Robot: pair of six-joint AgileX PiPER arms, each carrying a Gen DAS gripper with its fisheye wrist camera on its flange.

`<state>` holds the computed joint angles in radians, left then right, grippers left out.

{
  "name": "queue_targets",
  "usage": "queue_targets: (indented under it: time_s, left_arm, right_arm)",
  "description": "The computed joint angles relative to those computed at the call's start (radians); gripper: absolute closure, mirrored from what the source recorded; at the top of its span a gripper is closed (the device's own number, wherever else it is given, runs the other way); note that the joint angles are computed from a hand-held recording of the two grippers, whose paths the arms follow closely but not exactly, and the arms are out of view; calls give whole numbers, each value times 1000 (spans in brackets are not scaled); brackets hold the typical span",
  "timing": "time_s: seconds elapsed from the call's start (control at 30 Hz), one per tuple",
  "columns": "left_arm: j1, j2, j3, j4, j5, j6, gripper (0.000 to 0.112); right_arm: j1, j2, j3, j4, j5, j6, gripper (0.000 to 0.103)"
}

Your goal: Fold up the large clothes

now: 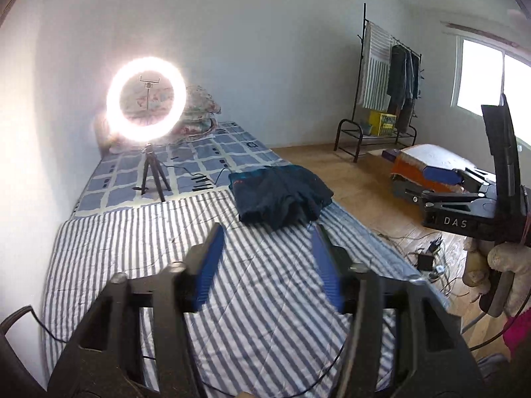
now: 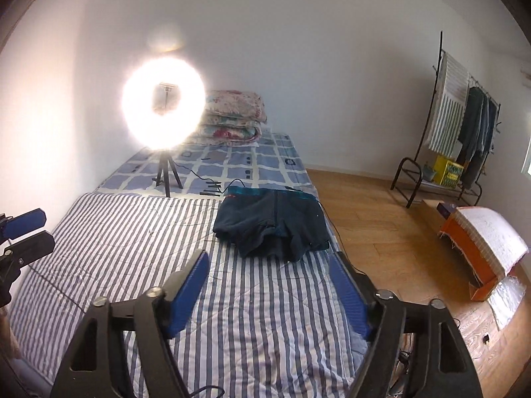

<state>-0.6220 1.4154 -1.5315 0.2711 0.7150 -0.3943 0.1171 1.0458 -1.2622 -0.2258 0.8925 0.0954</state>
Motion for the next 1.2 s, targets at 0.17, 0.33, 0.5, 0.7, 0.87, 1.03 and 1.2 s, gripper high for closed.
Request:
queue_targets:
  time_s: [0.17,0.33,0.5,0.7,0.87,1.03,1.2]
  left_arm:
    - [-50,-53,118,121,-32,-112,44]
    - [-65,-66,175,154,-60,-139,27]
    - [-57,-59,199,156,-77,-134,26]
    - [-52,-51,233,161,-96,-140,26]
    - [-79,-55,253,264,-100,-230,9]
    - [-122,-81,286,399,-103,-373,9]
    - [-164,-79,292,495,-54,-452,9]
  right_arm:
    - [102,-53,117,-140,-48,167,15]
    - [167,-78,199,-254,-78,313,11]
    - [170,-90,256,-304,-122,393,2]
    - [227,-99,307,-413,-119,503,0]
    - [263,-114,325,-469,-111,556,0]
    - [290,-131,340,-520,-105,614,0]
    - [267,-132,349,-506,-120,605,0]
